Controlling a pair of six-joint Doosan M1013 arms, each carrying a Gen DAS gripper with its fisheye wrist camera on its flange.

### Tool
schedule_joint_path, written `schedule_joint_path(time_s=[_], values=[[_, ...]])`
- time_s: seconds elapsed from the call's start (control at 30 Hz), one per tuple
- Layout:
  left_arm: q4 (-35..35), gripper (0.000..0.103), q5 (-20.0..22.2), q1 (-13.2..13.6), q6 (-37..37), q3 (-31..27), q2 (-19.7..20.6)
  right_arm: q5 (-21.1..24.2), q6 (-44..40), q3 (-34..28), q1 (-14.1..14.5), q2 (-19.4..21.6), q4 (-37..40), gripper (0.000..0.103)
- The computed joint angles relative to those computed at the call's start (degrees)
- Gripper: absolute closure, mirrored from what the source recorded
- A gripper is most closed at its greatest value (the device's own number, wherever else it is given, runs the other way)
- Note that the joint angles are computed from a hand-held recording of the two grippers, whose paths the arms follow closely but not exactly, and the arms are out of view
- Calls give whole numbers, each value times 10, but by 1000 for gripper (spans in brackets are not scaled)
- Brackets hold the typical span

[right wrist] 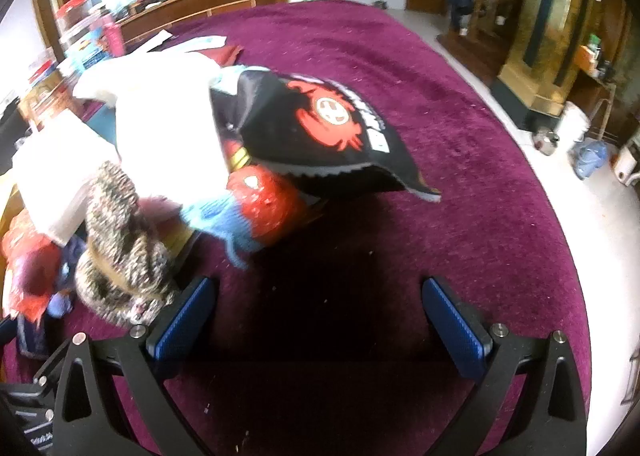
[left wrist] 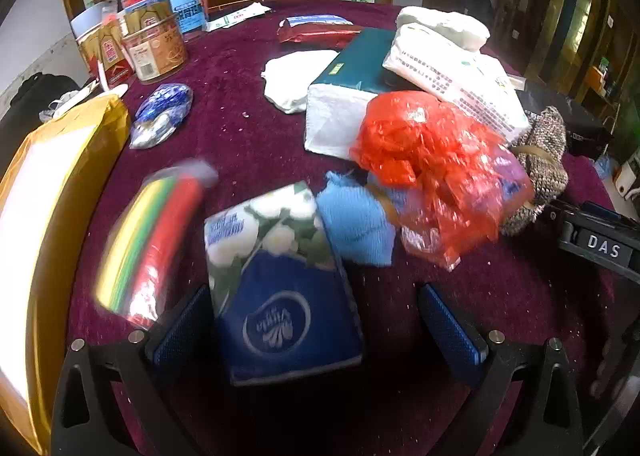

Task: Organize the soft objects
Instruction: 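Grasp the blue Vinda tissue pack with right tool while left grasps striped zip bag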

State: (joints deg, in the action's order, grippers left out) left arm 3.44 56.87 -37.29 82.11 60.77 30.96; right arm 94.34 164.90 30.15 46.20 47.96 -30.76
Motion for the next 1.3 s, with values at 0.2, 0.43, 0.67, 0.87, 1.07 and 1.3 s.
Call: schedule_joint_path(time_s=[0.2, 0.43, 0.67, 0.87, 1.07, 1.3], values=[[24, 0, -10, -6, -25, 7, -3, 70, -9, -72, -6, 35, 11, 0], [-29, 10, -27, 5, 20, 29, -23, 97, 27, -79, 5, 38, -18, 1], [-91, 0, -132, 39, 78, 85, -105, 114, 3, -115, 76, 37, -281, 1], [55, 0, -276, 64, -52, 151, -175, 54, 34, -116, 81, 29, -339, 0], [21, 0, -231, 82, -20, 129, -147, 50, 43, -111, 64, 42, -315, 0], [39, 2, -147, 63, -11, 94, -98, -22, 89, -14, 48, 8, -231, 0]])
